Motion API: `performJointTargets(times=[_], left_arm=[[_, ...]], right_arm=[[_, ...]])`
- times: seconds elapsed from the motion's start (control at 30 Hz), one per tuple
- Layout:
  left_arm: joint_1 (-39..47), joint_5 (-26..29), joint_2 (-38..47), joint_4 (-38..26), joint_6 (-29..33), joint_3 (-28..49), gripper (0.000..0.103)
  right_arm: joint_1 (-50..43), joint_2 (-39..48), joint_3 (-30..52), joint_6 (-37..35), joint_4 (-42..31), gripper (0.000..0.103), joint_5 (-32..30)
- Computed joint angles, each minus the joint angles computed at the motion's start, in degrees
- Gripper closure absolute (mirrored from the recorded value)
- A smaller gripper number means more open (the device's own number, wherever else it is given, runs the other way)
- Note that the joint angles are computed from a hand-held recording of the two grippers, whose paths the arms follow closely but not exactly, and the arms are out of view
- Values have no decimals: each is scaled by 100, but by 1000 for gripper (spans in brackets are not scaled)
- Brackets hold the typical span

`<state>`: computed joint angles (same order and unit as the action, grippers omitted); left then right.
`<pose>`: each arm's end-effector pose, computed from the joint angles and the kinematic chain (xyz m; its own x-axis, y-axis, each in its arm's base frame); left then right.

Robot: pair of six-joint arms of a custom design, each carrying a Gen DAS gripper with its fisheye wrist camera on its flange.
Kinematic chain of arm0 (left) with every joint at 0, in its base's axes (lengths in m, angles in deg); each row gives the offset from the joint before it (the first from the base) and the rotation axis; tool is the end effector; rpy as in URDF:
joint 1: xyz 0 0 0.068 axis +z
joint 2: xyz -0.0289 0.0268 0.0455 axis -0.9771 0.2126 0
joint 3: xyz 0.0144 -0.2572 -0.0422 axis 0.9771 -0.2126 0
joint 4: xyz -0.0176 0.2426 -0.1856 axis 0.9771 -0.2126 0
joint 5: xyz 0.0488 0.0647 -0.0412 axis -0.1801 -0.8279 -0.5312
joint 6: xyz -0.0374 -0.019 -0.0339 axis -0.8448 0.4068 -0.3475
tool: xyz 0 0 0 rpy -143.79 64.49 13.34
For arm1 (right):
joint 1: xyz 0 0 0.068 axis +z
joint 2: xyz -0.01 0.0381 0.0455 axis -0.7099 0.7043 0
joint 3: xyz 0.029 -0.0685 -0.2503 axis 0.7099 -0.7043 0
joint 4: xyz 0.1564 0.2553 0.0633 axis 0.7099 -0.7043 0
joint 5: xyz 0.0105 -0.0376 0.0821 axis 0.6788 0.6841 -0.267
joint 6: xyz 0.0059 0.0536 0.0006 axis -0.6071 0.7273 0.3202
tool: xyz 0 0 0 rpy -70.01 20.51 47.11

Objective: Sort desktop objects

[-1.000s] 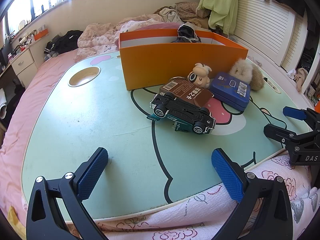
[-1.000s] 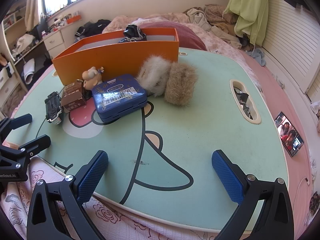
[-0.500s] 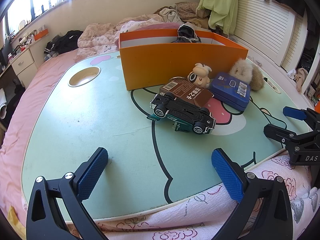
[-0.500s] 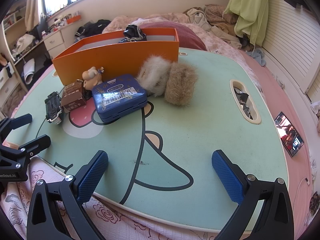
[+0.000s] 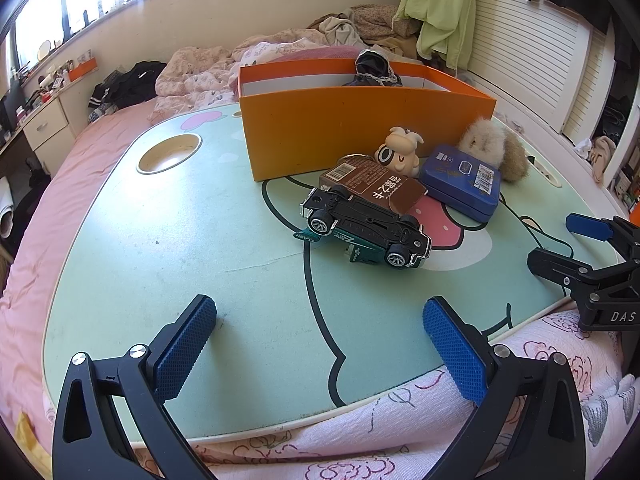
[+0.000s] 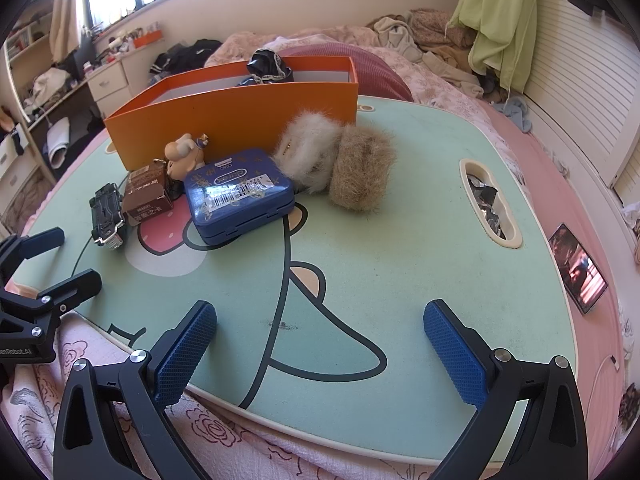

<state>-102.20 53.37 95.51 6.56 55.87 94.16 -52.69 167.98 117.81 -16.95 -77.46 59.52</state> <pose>0.2732 -0.1159 0.0870 -0.7739 0.0679 -0.6296 0.0839 0.9965 0.0043 0.2945 -0.0318 0.0939 -0.7795 -0.0972 -0.6188 -0.1468 0.9887 0.0296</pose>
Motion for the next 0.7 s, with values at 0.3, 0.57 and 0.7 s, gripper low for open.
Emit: performJointTargets(times=[0.3,0.57,0.7], left_arm=[[317,670,-481,449,-3,-403,1],[352,753,-167,398,228,101,2],[442,878,601,11,-19,941,2]], right_arm=[[-6,-21,-21,-4,5,0,-1],[4,-27,-28,8,7,0,5],[12,-36,-43,23,29,0,18]])
